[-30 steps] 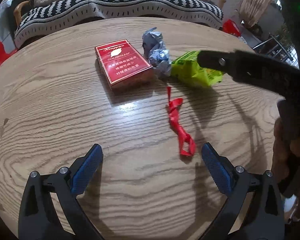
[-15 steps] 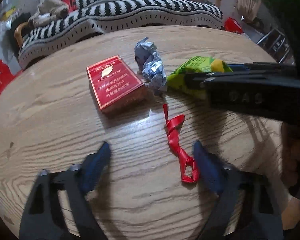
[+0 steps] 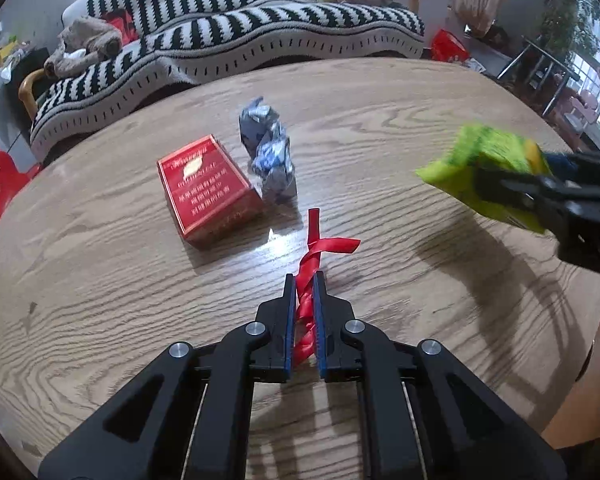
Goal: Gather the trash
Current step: 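Grasp the red ribbon with the left tool while the right tool grasps the yellow popcorn bag, then carry ribbon and popcorn bag to the black bin and open both tools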
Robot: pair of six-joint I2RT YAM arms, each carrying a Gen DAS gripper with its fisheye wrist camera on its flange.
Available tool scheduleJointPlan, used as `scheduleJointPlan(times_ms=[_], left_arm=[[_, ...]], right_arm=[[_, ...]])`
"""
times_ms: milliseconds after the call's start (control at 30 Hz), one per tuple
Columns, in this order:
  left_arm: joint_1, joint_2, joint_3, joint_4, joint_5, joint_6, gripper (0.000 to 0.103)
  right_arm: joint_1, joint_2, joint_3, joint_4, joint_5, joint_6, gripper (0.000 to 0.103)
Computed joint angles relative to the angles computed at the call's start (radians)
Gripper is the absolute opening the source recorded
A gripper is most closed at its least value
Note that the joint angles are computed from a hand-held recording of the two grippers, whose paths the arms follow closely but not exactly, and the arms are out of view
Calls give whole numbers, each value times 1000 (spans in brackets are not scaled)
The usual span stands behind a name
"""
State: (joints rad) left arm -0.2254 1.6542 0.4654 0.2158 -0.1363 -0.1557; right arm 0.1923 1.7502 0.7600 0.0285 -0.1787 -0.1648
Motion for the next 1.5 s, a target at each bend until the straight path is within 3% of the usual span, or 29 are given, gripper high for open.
scheduleJointPlan(times_ms=[267, 433, 700, 1033, 1233, 1500], left_arm=[[-40, -72, -6, -43, -6, -11, 8], [-150, -97, 26, -86, -45, -58, 8], [-405, -15, 147, -112, -95, -158, 8], [-693, 212, 378, -76, -85, -260, 8], [-831, 358, 522, -33, -19, -250, 8], [-931, 576, 757, -94, 72, -248, 8]], right_arm=[[-162, -191, -147, -35, -41, -51, 51], [-293, -309, -220, -68, -74, -97, 51], [-734, -452, -302, -175, -247, -308, 51], [-1320, -229, -182, -248, -377, -636, 51], [-1532, -70, -39, -274, -387, -686, 51], [-1599, 101, 130, -361, -372, -640, 52]])
